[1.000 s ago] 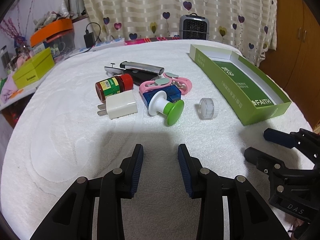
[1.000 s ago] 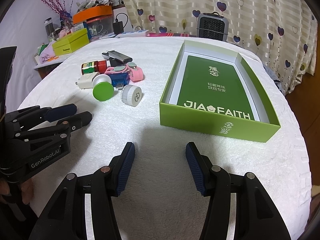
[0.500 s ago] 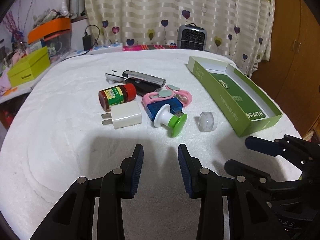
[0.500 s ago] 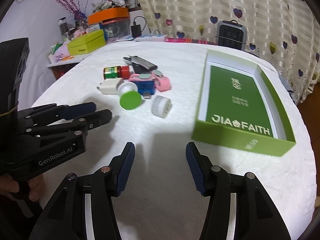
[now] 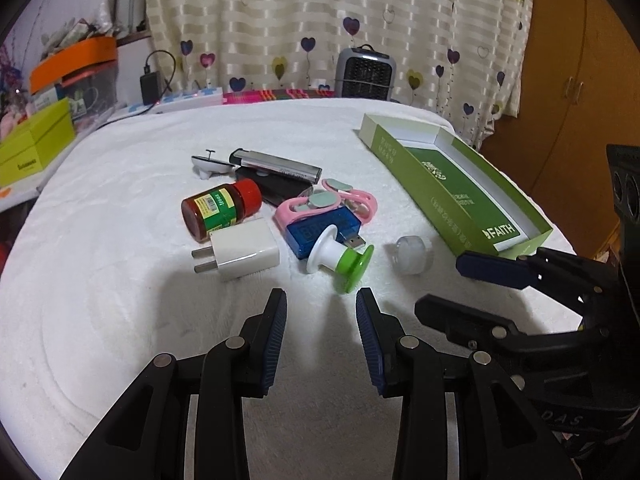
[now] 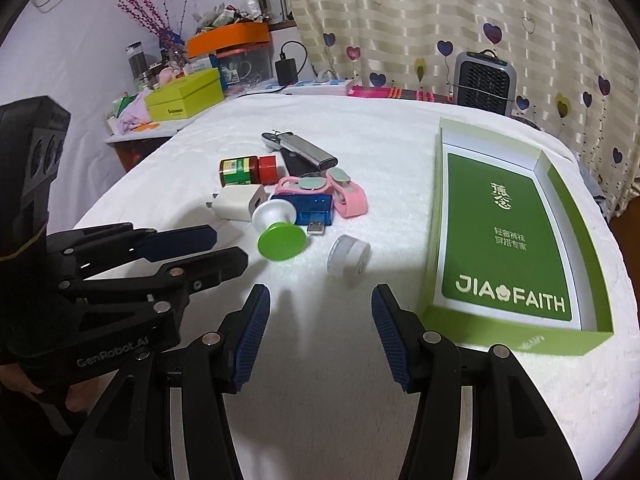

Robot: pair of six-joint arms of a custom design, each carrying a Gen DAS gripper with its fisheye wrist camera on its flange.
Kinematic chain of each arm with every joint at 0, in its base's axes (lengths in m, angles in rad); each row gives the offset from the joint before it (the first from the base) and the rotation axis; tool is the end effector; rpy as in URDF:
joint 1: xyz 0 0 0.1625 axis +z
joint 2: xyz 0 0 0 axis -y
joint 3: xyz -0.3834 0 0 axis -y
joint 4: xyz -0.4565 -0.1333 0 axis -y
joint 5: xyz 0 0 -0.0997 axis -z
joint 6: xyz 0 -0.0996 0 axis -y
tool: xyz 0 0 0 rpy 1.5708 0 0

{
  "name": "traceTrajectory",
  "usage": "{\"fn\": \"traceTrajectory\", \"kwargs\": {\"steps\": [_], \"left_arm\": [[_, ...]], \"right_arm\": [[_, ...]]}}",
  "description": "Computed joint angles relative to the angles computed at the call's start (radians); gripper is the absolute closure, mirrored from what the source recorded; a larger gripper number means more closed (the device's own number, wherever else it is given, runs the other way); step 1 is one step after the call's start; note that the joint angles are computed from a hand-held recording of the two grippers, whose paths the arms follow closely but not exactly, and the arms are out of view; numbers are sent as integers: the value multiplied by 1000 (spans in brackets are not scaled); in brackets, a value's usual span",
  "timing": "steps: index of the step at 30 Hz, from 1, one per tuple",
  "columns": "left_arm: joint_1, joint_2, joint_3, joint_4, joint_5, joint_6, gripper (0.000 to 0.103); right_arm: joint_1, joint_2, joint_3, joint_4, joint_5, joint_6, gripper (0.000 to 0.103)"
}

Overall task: Organize rigid objects
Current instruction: 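Grasp the clear round cap with the right gripper while the left gripper grasps the green-white stopper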

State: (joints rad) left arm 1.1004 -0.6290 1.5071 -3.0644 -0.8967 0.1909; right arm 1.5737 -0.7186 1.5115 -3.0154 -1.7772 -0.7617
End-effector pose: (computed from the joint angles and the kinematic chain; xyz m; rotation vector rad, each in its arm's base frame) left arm -0.1557 -0.7374 0.0308 0.5309 2.3774 -0.8802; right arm 0.1151 -0.7470 0.0727 0.8931 -2.4670 0.7224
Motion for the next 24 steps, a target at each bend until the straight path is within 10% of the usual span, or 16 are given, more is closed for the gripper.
{"fn": "traceTrajectory", "kwargs": {"steps": [10, 24], "left_arm": [[23, -20, -4, 13, -79, 29, 68], [34, -25, -24, 46, -142, 105, 61]], "right_arm": [[13, 51, -74, 10, -42, 30, 67], [31, 111, -163, 50, -106, 35, 68]]}}
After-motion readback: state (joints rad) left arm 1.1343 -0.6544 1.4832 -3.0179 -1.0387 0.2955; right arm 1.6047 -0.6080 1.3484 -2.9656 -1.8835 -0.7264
